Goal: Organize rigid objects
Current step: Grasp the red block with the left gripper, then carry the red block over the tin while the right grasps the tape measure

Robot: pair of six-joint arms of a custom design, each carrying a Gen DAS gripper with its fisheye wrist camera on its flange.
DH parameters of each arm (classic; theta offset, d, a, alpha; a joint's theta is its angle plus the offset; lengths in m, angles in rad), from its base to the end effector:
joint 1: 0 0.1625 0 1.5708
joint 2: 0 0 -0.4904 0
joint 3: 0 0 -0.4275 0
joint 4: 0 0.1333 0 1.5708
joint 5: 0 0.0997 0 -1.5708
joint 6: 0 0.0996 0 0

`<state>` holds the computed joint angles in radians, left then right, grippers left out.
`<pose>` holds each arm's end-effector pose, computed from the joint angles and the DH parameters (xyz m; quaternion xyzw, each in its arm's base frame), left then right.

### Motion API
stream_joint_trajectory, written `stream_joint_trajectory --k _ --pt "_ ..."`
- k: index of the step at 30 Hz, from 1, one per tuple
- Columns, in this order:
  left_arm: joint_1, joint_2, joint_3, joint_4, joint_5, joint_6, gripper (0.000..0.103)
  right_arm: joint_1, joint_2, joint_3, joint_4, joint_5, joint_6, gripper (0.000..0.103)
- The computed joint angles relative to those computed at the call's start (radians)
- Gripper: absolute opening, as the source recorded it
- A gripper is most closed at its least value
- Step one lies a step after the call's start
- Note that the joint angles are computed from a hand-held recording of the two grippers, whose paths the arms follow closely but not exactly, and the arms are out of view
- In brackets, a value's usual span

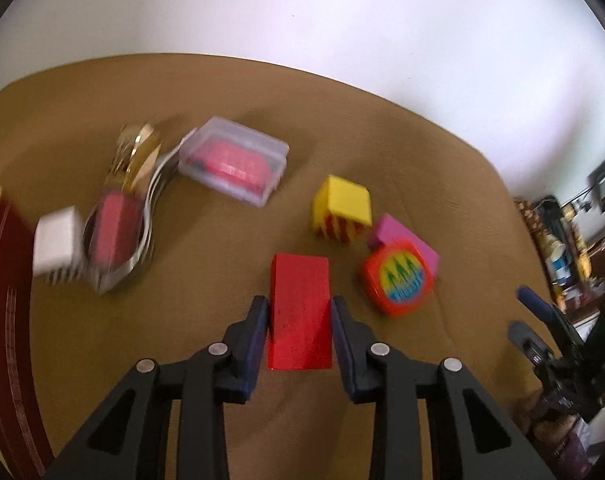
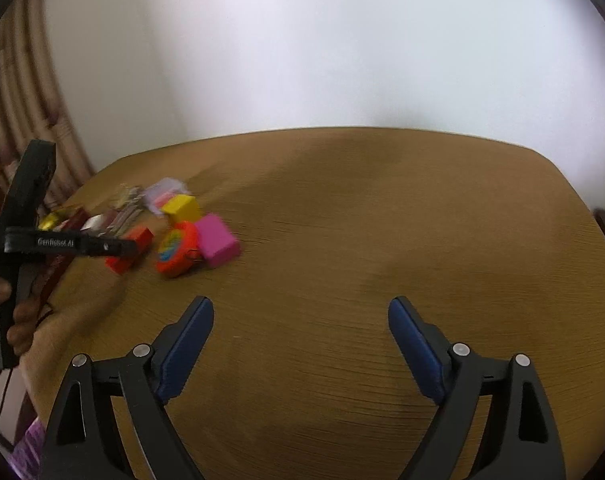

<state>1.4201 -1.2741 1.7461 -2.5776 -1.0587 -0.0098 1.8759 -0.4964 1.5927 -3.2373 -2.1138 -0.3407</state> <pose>0.0818 -0.6741 0.4132 -0.0011 0.9354 -0.2744 0.2230 0.3053 -0.6970 -0.0022 0.2218 -0.9006 0.2663 0.2621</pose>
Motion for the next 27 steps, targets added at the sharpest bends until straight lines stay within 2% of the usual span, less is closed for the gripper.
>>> stream_joint_trajectory --k 4,7,11,17,20,21,22,23,25,27 --pt "-0.032 -0.085 0.112 -0.05 0.034 -0.01 0.032 0.026 0.019 -0.056 0.095 0.124 -0.058 0.087" --pt "-0.043 -0.129 0.158 -0.051 0.038 -0.036 0.032 0.046 0.067 -0.133 0.146 0.155 -0.125 0.09" --pt "-0.051 -0.173 0.193 -0.034 0.025 -0.074 0.032 0.058 0.147 -0.261 0.262 0.106 -0.147 0.09" --pt "-0.046 -0.189 0.19 -0.014 0.01 -0.081 0.032 0.066 0.21 -0.349 0.311 0.004 -0.205 0.089" --pt "-0.043 -0.191 0.193 -0.017 0.003 -0.085 0.032 0.067 0.239 -0.389 0.341 -0.038 -0.216 0.083" --pt "-0.041 -0.193 0.192 -0.012 -0.002 -0.088 0.032 0.067 0.25 -0.406 0.361 -0.054 -0.213 0.074" --pt "-0.04 -0.194 0.191 -0.007 -0.003 -0.092 0.032 0.065 0.253 -0.414 0.383 -0.067 -0.206 0.06" --pt "-0.038 -0.195 0.192 -0.005 -0.004 -0.095 0.032 0.066 0.261 -0.427 0.4 -0.09 -0.205 0.058" --pt "-0.036 -0.2 0.195 -0.003 -0.008 -0.098 0.032 0.069 0.272 -0.44 0.397 -0.1 -0.225 0.047" --pt "-0.036 -0.201 0.2 -0.015 -0.006 -0.097 0.032 0.073 0.278 -0.452 0.405 -0.118 -0.231 0.045"
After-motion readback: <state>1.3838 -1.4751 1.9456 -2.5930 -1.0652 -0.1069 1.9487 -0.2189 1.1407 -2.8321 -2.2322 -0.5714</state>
